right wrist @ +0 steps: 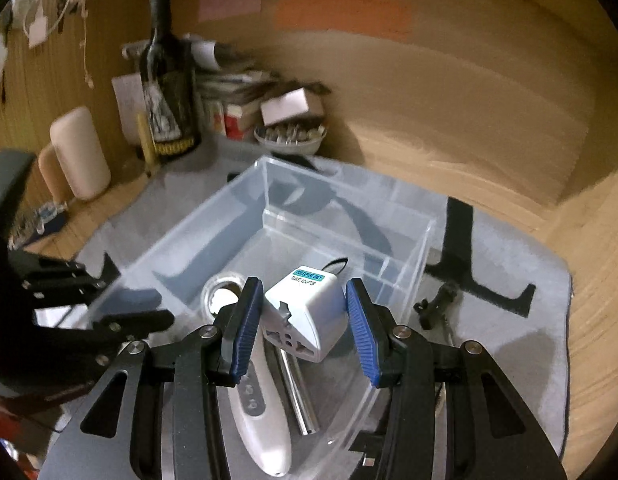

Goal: Organize rigid objects
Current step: 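Lower the white plug adapter into the clear box and open the right gripper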

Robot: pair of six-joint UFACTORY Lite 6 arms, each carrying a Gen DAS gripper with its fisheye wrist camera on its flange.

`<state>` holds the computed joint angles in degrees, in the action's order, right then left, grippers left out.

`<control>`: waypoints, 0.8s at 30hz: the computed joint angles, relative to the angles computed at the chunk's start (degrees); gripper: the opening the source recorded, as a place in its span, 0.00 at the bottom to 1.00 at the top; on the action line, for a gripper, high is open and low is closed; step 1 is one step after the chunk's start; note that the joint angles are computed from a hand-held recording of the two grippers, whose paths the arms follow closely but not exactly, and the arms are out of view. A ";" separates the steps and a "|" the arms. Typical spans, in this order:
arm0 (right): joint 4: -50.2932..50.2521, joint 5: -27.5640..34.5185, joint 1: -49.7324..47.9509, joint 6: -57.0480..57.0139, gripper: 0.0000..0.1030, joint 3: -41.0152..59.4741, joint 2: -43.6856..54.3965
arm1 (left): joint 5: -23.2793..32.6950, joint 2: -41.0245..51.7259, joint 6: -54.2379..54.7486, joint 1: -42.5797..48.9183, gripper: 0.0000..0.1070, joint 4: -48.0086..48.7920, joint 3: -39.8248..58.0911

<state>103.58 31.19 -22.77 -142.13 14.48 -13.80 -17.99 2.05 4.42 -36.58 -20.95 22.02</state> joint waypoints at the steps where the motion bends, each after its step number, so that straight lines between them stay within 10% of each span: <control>1: 0.62 -0.51 0.52 -0.72 0.39 0.25 0.70 | 0.00 0.00 0.00 0.00 0.15 0.00 0.00; 16: -0.34 -4.75 3.27 0.45 0.39 2.13 3.36 | 0.09 -0.01 0.17 0.01 0.15 -0.06 0.06; 24: -6.44 0.07 -2.65 5.24 0.55 0.42 -2.54 | 0.19 0.00 -0.14 0.15 0.15 0.22 0.18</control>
<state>97.14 31.25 -25.42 -136.89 14.90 -16.34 -17.80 2.05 4.28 -36.43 -20.73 22.20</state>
